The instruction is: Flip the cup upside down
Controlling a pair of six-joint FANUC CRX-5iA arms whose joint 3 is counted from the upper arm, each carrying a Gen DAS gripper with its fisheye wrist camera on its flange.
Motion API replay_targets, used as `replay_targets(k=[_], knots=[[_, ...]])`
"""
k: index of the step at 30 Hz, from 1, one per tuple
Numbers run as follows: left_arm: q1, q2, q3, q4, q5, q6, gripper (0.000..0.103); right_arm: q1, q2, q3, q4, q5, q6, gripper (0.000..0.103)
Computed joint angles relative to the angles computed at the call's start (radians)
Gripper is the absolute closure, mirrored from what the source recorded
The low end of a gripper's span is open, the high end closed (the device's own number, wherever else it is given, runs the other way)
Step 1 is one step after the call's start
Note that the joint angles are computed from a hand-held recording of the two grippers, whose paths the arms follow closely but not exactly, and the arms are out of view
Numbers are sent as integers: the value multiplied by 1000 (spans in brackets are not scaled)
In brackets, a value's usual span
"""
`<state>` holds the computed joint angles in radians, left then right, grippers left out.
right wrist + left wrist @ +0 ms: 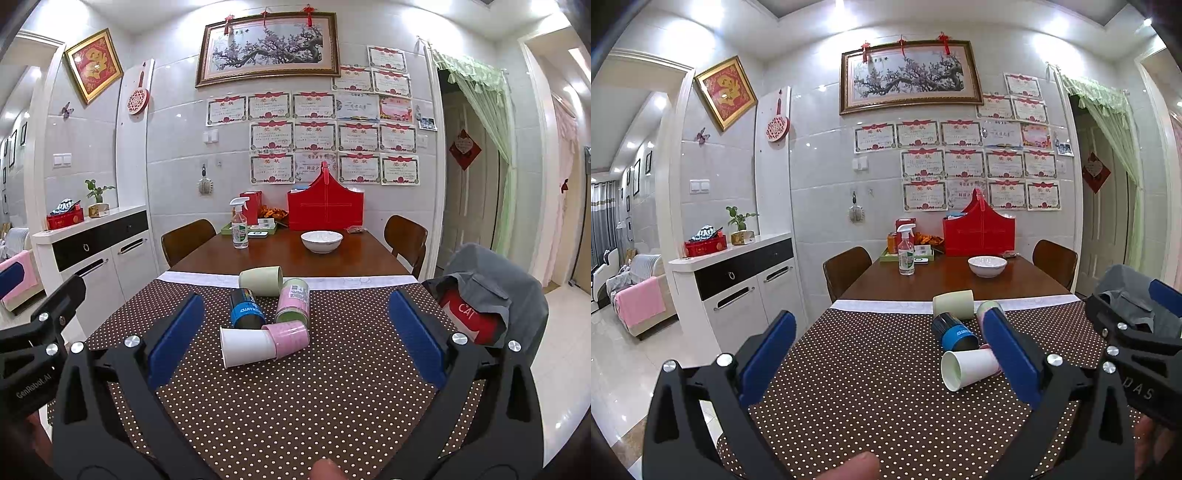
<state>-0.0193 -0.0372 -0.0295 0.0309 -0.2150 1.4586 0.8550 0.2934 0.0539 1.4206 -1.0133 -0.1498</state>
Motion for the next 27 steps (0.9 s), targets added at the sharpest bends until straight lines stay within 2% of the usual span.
replay_targets(k=[11,16,24,26,27], knots=[[-29,79,113,-113,-90,103,4,-51,-9,-15,-38,57,34,6],[-54,163,211,-110,-171,83,4,-85,-2,-6,-103,72,73,6],[-94,344,439,-68,-350,22,4,-147,32,58,-250,108,192,6],[-103,409,528,-45,-415,0,4,-166,46,81,-287,114,226,6],[-108,459,603,-32,-477,-10,4,-179,51,93,-312,125,247,6]])
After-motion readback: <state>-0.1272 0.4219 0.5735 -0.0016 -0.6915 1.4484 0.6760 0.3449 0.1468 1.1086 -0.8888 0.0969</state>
